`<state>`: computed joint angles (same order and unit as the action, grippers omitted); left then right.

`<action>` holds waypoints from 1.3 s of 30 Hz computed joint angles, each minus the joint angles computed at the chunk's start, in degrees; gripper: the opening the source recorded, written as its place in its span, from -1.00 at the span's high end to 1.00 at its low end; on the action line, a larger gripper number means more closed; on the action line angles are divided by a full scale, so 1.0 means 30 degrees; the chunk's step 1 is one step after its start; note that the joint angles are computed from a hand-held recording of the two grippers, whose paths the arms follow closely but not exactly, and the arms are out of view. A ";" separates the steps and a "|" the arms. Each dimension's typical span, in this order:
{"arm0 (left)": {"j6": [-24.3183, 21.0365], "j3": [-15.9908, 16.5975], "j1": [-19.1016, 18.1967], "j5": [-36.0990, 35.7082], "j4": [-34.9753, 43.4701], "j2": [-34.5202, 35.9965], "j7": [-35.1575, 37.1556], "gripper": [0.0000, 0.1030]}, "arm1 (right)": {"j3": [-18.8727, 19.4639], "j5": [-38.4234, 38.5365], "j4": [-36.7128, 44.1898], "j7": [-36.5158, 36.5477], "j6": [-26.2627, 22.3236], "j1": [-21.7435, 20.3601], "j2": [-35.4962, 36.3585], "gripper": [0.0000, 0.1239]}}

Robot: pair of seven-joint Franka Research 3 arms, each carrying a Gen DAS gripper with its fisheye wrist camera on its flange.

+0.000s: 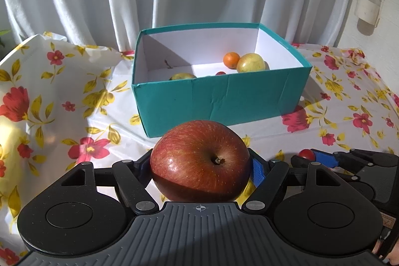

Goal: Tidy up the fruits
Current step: 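Carry the apple and tomato over the box while the left gripper releases the apple inside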

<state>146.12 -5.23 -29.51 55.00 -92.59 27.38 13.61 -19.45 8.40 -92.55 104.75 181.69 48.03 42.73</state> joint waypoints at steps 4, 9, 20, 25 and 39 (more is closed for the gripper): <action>-0.0731 0.0094 -0.0282 0.0024 0.1304 0.0621 0.0218 -0.52 | -0.0214 0.0427 -0.0689 -0.0269 0.1103 0.0150 -0.0613 0.58; -0.1208 0.0340 -0.0560 0.0000 0.2744 0.1307 0.0567 -0.52 | -0.0931 0.1683 -0.1088 -0.1081 0.1892 0.0783 -0.0937 0.58; -0.0993 0.0951 -0.0491 -0.0391 0.4904 0.2257 0.2017 -0.52 | -0.5238 0.4706 -0.0921 -0.1046 0.2012 0.4513 -0.0327 0.58; -0.0953 0.1314 -0.0461 -0.0458 0.6061 0.2855 0.2341 -0.52 | -0.6325 0.5285 -0.0828 -0.1114 0.2130 0.5424 -0.0136 0.58; -0.2222 0.2157 -0.0426 -0.2692 1.1754 0.6814 0.4574 -0.52 | -0.7960 0.6580 -0.0829 -0.1397 0.2487 0.6626 0.0307 0.59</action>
